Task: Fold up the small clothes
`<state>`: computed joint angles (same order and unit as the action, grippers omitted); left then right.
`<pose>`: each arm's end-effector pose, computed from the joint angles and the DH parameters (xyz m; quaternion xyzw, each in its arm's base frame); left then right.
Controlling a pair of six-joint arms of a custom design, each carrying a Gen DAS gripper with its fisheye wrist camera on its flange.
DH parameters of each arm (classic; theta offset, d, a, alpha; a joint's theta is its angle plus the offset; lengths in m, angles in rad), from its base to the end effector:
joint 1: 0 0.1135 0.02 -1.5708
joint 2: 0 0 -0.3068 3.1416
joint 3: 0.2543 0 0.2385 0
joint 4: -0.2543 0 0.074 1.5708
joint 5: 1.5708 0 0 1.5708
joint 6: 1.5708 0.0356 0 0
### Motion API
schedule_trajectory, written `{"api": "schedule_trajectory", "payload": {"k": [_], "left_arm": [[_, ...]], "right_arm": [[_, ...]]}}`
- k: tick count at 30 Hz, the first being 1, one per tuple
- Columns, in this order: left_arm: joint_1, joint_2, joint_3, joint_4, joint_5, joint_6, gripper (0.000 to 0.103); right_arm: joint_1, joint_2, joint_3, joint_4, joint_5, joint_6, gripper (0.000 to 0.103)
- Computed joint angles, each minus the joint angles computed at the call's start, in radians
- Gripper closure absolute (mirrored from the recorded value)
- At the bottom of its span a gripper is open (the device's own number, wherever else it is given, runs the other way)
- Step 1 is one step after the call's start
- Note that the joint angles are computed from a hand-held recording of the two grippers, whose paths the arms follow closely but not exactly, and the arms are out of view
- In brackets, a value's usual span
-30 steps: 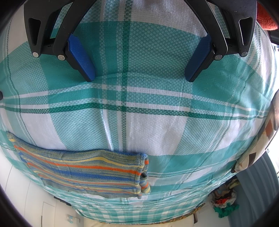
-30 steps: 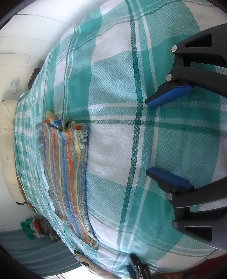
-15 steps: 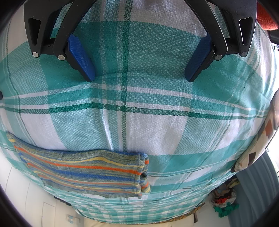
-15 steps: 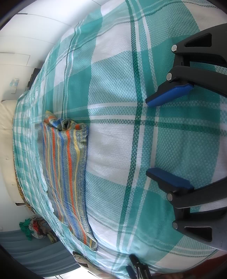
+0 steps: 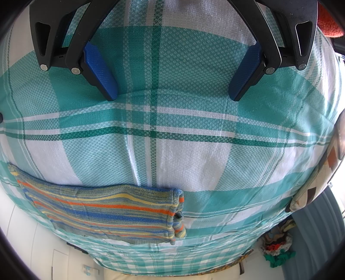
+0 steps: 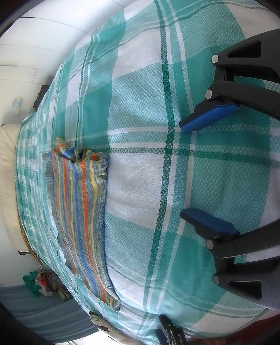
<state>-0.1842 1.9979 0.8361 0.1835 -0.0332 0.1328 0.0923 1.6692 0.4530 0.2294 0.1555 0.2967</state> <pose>0.3493 -0.0639 0.1139 0.1462 0.9451 0.0084 0.2922 0.2462 0.0173 0.1321 0.1197 0.9475 -0.0175 0.2960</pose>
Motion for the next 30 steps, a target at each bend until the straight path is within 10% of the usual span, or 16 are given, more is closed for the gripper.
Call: {"api": "schedule_trajectory", "payload": {"k": [14, 30], "left_arm": [[-0.001, 0.003, 0.003, 0.006, -0.004, 0.007, 0.001], [-0.003, 0.008, -0.005, 0.031, -0.016, 0.015, 0.001]], "right_arm": [[0.031, -0.023, 0.056, -0.139, 0.058, 0.029, 0.026], [0.205, -0.166, 0.146, -0.425, 0.378, 0.131, 0.024]]}}
